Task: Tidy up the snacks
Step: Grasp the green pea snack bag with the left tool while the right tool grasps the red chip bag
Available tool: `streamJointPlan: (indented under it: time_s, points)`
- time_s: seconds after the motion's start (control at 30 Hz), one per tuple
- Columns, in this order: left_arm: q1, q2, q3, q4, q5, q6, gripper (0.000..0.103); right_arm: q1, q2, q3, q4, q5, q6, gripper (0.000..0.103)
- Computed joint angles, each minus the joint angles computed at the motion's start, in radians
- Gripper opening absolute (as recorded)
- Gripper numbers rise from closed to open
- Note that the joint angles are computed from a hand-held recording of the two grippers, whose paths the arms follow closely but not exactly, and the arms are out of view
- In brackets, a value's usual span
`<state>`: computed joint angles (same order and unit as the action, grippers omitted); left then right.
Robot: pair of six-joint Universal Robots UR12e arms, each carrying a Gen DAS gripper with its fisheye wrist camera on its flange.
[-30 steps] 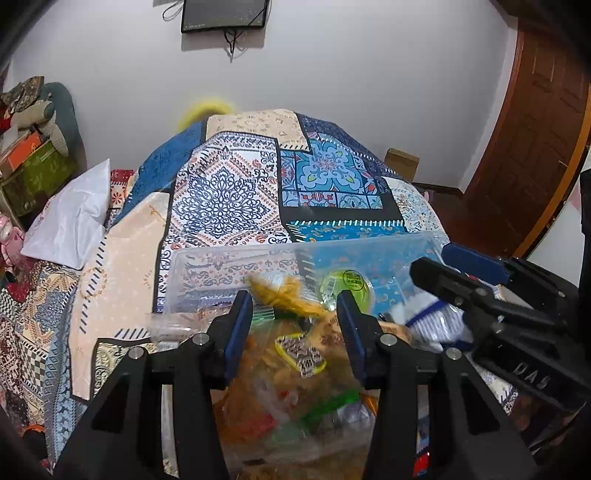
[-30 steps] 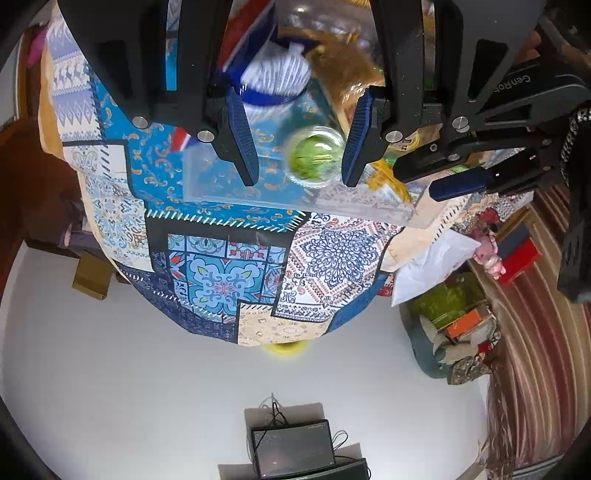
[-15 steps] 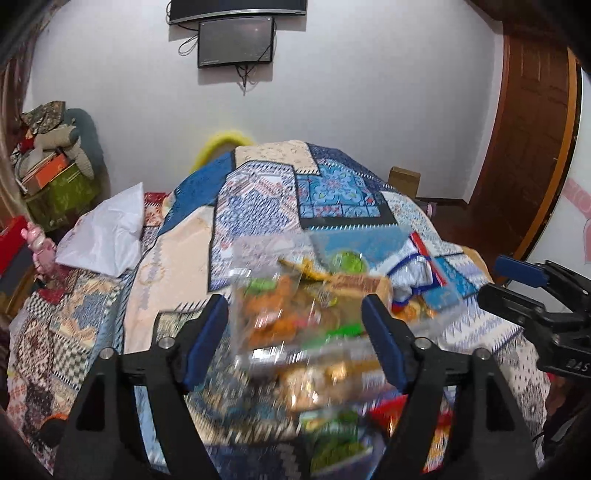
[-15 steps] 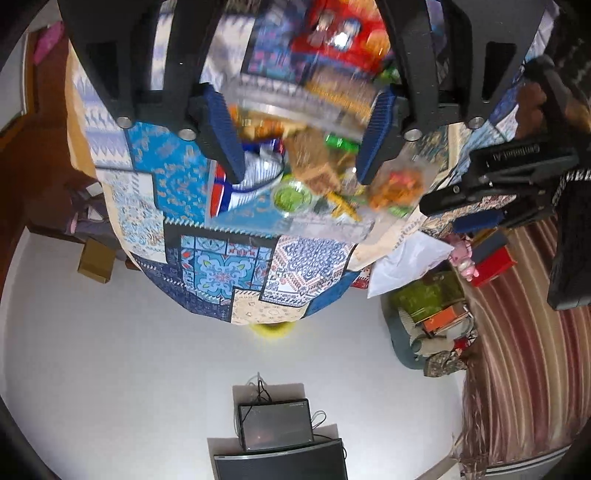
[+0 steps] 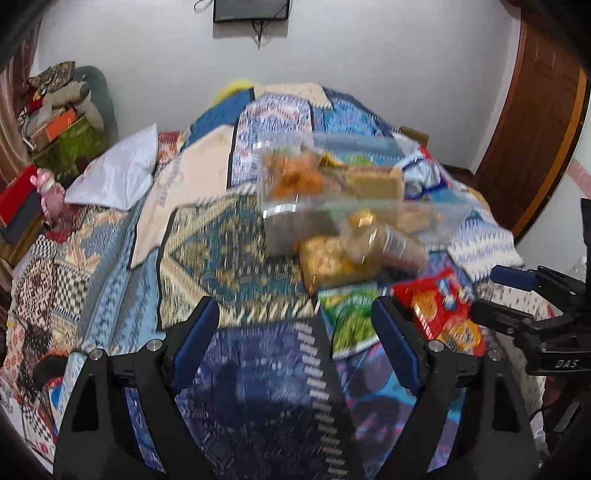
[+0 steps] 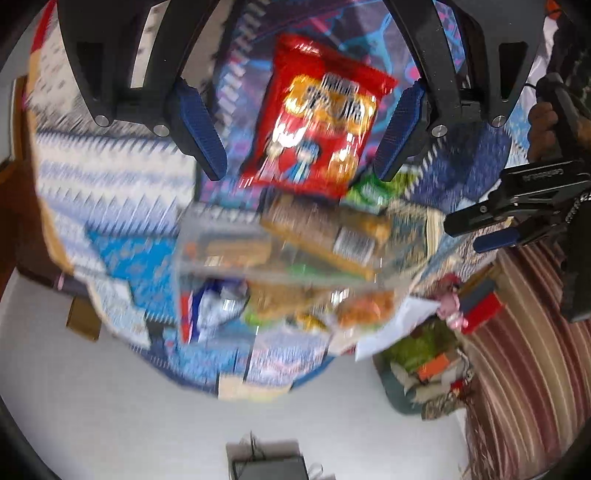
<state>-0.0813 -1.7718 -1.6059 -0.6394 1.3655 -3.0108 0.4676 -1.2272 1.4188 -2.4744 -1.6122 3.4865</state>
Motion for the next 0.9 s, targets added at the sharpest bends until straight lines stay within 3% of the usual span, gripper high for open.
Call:
streamJointPlan:
  time_s: [0.17, 0.47, 0.73, 0.9]
  points:
    - [0.001, 0.002, -0.017, -0.022, -0.009, -0.001, 0.084, 0.006, 0.026, -0.018, 0.076, 0.028, 0.017, 0.084]
    - [-0.011, -0.032, 0.01, -0.06, -0.052, -0.013, 0.084, 0.013, 0.048, -0.031, 0.111, 0.03, -0.012, 0.088]
    - [-0.035, -0.075, 0.038, -0.074, -0.064, -0.009, 0.085, 0.01, 0.023, 0.005, 0.079, 0.009, -0.037, 0.072]
    - [-0.046, -0.091, 0.047, -0.078, -0.053, -0.015, 0.085, 0.003, -0.007, 0.043, 0.05, -0.007, -0.009, 0.07]
